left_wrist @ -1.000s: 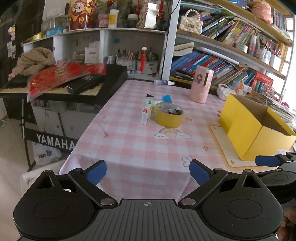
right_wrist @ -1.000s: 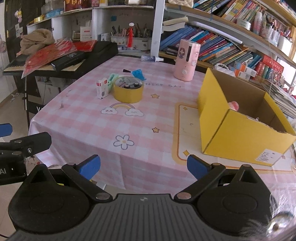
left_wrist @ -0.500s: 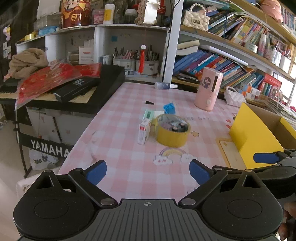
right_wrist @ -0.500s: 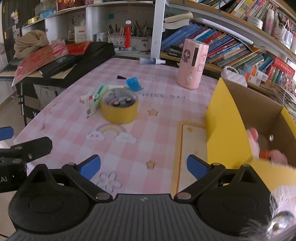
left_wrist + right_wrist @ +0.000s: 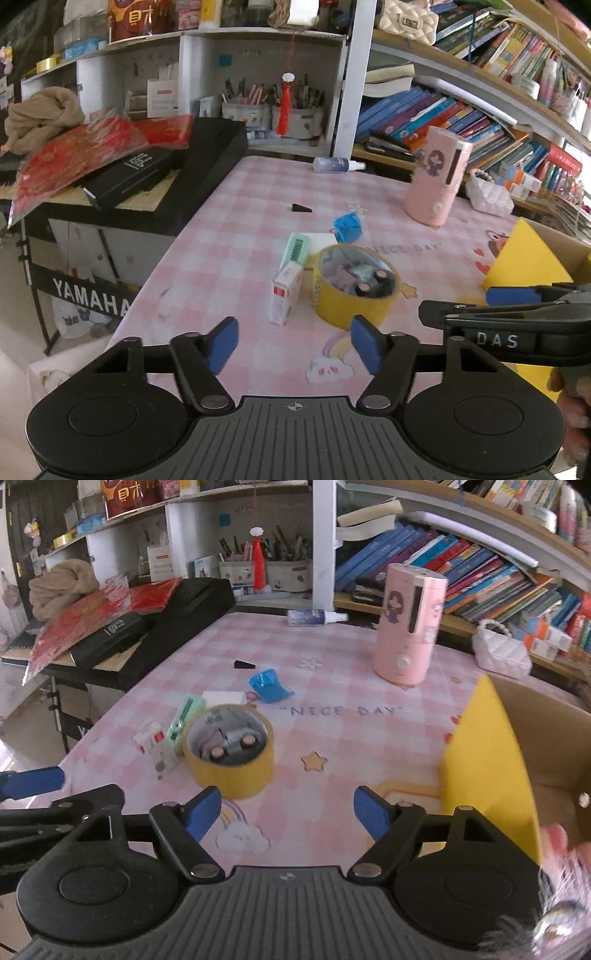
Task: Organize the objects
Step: 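Grasp the small white box with the left tool while the right tool grasps the yellow tape roll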
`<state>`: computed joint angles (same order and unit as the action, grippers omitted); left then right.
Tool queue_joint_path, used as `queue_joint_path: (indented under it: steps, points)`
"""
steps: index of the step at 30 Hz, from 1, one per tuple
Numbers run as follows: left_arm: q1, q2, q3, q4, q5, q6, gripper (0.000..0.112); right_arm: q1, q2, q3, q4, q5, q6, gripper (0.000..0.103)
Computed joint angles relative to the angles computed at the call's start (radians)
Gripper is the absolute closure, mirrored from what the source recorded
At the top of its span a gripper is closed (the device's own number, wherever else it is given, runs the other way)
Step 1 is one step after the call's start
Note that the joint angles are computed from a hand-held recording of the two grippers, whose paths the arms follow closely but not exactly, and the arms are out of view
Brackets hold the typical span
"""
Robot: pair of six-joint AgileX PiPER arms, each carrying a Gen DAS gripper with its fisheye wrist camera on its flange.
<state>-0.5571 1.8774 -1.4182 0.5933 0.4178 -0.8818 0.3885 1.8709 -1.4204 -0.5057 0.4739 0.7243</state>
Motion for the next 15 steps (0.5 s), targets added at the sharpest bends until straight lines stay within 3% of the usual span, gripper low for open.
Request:
queue_joint_path:
  steps: [10,12,15]
  points:
    - [0.04,0.265,-0.34,-0.13,0.116,0.215,0.059,-0.058,0.105,-0.147,0.17,0.006,-0.207,0.024]
    - [0.048,0.313,-0.4,-0.155,0.131,0.259,0.065,-0.071,0.119,-0.167,0.216,0.007,-0.256,0.024]
    - [0.063,0.35,-0.447,-0.243,0.129,0.353,0.094,-0.086,0.139,-0.198,0.282,0.013,-0.322,0.02]
